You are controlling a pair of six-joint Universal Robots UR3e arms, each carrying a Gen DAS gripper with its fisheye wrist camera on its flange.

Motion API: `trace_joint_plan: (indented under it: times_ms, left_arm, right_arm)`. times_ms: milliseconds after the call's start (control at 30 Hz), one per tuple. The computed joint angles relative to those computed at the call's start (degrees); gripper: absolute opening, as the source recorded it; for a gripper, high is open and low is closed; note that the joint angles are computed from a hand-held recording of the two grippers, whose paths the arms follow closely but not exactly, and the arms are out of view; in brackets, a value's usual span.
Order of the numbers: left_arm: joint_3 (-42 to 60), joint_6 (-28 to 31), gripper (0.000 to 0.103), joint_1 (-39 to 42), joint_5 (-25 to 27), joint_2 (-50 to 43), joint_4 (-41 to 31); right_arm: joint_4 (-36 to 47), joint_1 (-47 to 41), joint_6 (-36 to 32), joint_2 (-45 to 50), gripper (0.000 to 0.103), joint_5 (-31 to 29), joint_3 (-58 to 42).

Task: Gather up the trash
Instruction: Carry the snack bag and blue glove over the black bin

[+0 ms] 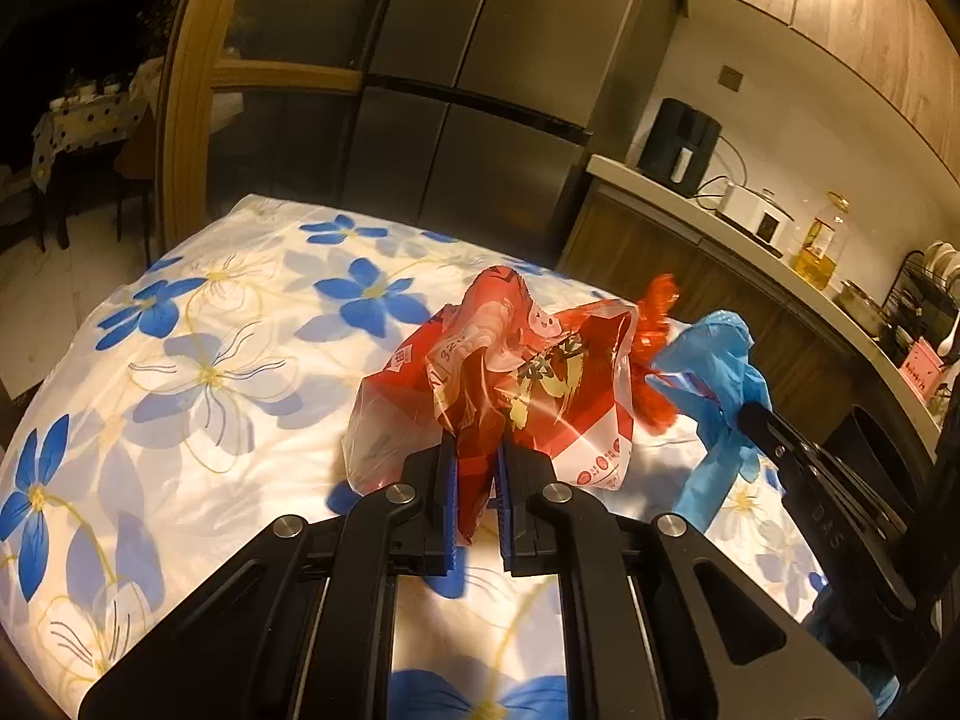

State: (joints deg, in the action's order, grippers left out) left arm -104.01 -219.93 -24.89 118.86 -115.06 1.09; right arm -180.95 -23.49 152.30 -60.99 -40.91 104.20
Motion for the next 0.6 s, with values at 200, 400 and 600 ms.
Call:
trace_joint_plan:
  times_ms: [200, 400, 600]
  left_arm:
    - [5.82, 0.64, 0.01, -3.55, 2.08, -2.25, -2.98]
    - [14.59, 1.32, 0.01, -7.24, 3.19, -6.89, -6.68]
    - [27.45, 3.58, 0.01, -10.16, 3.64, -13.38, -12.19]
  right_arm:
    - [0.88, -6.33, -1.56, -4.9, 0.003, 3.56, 4.66]
    - [3.12, -12.45, -3.27, -7.22, 0.003, 6.43, 6.03]
    - [5.41, -18.4, -4.61, -9.25, 0.003, 9.04, 6.34]
